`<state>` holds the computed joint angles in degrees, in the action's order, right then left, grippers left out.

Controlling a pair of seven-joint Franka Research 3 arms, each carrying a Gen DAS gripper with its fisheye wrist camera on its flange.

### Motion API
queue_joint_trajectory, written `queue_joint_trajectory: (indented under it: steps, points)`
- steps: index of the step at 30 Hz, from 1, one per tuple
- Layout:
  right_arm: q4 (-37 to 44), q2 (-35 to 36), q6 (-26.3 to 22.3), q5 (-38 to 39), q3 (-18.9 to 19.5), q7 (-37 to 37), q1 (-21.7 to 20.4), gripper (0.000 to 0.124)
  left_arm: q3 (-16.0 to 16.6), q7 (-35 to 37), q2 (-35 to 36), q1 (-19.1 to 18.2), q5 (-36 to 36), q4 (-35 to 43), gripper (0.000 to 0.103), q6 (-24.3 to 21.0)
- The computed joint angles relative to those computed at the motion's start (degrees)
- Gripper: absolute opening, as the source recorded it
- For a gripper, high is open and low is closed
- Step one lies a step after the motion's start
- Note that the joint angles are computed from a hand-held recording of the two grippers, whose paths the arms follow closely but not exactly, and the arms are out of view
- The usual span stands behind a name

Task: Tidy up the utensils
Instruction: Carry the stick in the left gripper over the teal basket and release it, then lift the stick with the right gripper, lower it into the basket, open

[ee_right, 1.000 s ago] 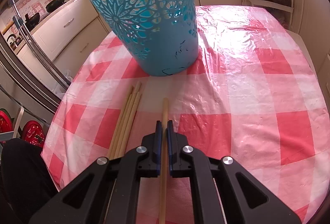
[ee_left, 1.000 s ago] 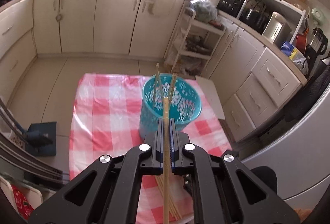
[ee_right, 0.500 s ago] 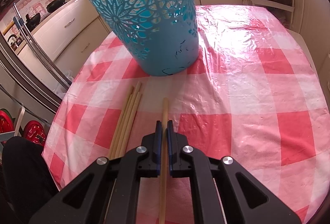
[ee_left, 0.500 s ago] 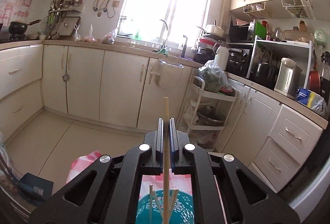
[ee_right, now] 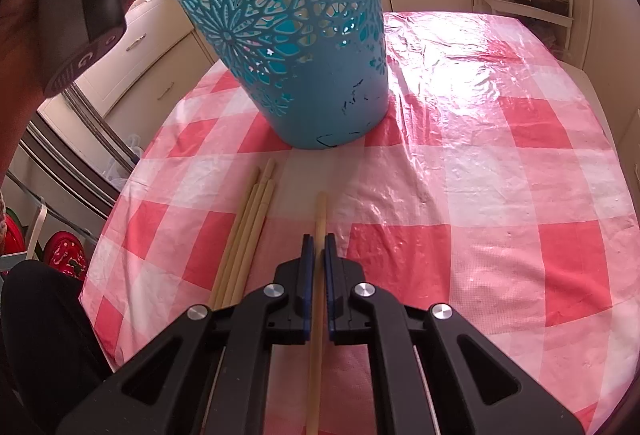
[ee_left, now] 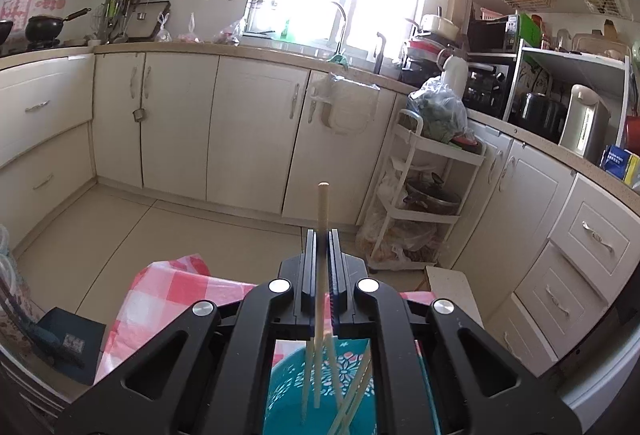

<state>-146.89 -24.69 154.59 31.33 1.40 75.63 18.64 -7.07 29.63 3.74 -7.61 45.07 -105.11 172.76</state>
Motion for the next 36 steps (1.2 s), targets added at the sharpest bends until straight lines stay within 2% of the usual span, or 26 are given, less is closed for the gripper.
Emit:
queue_joint_trajectory:
  steps: [4, 5, 6, 9, 13, 16, 18, 20, 22, 24, 27, 31, 34, 36]
  points:
    - [0.0, 0.0, -0.1, 0.1, -0.2, -0.3, 0.1, 0.006, -1.6, 11.2, -2.9, 0.8, -10.3, -4.2, 0.009, -2.5]
    - [0.1, 0.0, -0.4, 0.2, -0.4, -0.6, 0.2, 0.006, -1.8, 13.0, -3.9, 0.9, -12.0, -5.4, 0.017, -3.2]
    - [0.2, 0.0, -0.7, 0.4, -0.5, -0.7, 0.2, 0.006, -1.8, 13.9, -5.4, 1.0, -12.7, -6.9, 0.029, -3.8]
    - [0.3, -0.6, -2.2, 0.2, -0.6, -0.5, -0.3, 0.006, -2.1, 11.3, -11.4, 3.0, -10.0, -13.0, 0.052, -3.7]
    - [-0.1, -1.2, -2.2, -2.8, 1.2, 1.2, -1.6, 0.006, -1.0, 14.7, -19.2, 4.3, -14.3, -21.6, 0.061, -3.0]
    - [-0.3, -1.5, -2.2, -6.2, 2.8, 3.0, -2.4, 0.006, 0.4, 17.8, -24.0, 4.5, -18.4, -27.7, 0.063, -2.8]
    - [-0.7, -1.8, -1.3, -10.9, 5.1, 4.7, -3.8, 0.006, 1.1, 19.6, -26.1, 4.8, -20.7, -31.1, 0.063, -2.9]
    - [-1.2, -1.9, 0.1, -15.8, 7.2, 6.1, -4.9, 0.006, -0.3, 18.9, -27.6, 7.6, -20.5, -34.2, 0.063, -2.6]
    - [-0.8, -1.9, -1.1, -15.9, 5.8, 6.6, -3.9, 0.006, -0.1, 18.9, -27.9, 8.3, -21.8, -35.8, 0.063, -4.1]
    - [-0.9, -3.1, -2.9, -13.6, 3.4, 5.8, -2.3, 0.006, 3.3, 21.6, -27.1, 5.2, -27.4, -35.7, 0.063, -5.9]
    - [-1.8, -7.6, -4.4, -8.4, -0.2, 3.1, 0.5, 0.006, 1.2, 21.0, -27.6, 8.0, -26.4, -36.3, 0.063, -5.5]
    - [0.9, -12.2, -5.5, 1.4, -5.0, -0.5, 3.3, 0.006, 1.3, 22.7, -27.9, 7.0, -28.0, -37.0, 0.063, -5.1]
    - [6.4, -11.1, -2.2, 7.7, -6.6, -3.9, 5.0, 0.006, 0.9, 23.2, -27.6, 6.6, -28.6, -36.5, 0.063, -5.7]
    - [11.2, -8.0, 2.3, 10.5, -6.5, -6.1, 5.7, 0.006, 0.5, 23.4, -27.3, 6.9, -28.5, -36.0, 0.063, -6.2]
